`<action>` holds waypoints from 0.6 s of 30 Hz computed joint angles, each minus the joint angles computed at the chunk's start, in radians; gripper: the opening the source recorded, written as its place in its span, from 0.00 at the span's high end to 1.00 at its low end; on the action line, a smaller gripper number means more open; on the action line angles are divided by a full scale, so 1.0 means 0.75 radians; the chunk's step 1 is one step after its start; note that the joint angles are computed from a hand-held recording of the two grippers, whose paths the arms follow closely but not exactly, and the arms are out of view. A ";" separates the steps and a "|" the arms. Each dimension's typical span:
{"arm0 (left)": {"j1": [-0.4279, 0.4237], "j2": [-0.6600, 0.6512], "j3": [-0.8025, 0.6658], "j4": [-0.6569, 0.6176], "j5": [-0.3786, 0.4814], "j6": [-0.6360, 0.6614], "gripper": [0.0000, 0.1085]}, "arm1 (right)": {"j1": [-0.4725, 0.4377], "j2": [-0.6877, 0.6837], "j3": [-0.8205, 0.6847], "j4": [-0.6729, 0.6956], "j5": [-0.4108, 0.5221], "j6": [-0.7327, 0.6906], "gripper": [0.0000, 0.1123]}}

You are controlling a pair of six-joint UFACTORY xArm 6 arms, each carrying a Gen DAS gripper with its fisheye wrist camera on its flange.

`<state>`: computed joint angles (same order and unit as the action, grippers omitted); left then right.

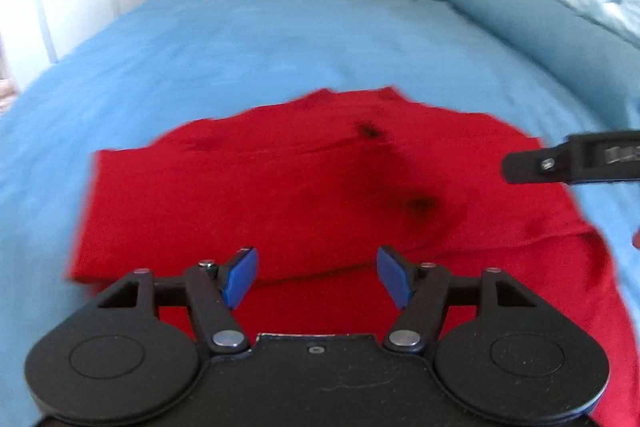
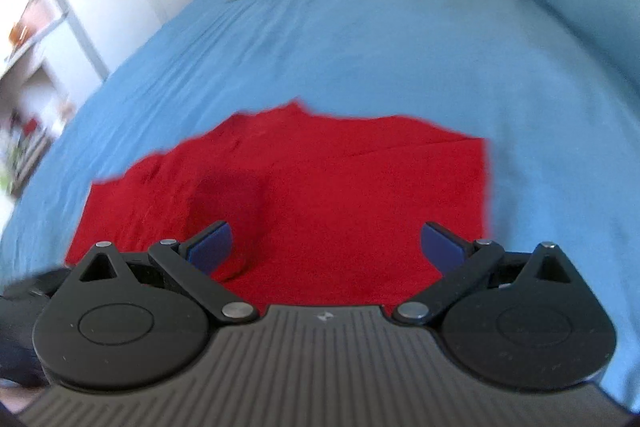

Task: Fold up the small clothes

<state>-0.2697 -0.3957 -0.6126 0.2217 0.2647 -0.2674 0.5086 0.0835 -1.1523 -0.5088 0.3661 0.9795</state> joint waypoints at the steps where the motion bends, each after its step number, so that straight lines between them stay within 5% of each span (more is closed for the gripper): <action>1: 0.037 -0.016 0.012 0.036 0.017 -0.014 0.34 | 0.020 0.065 -0.063 0.011 0.018 -0.037 0.08; 6: 0.164 -0.001 -0.002 0.096 0.067 -0.042 0.34 | 0.087 0.341 -0.343 -0.039 0.123 -0.038 0.08; 10: 0.234 -0.001 0.009 0.114 0.049 -0.067 0.34 | 0.092 0.338 -0.346 -0.219 0.251 0.270 0.08; 13: 0.258 -0.001 0.013 0.116 0.061 -0.089 0.34 | 0.070 0.210 -0.170 -0.337 0.186 0.516 0.08; 18: 0.298 -0.063 0.062 0.035 0.089 0.021 0.34 | 0.036 0.134 -0.042 -0.435 0.008 0.623 0.08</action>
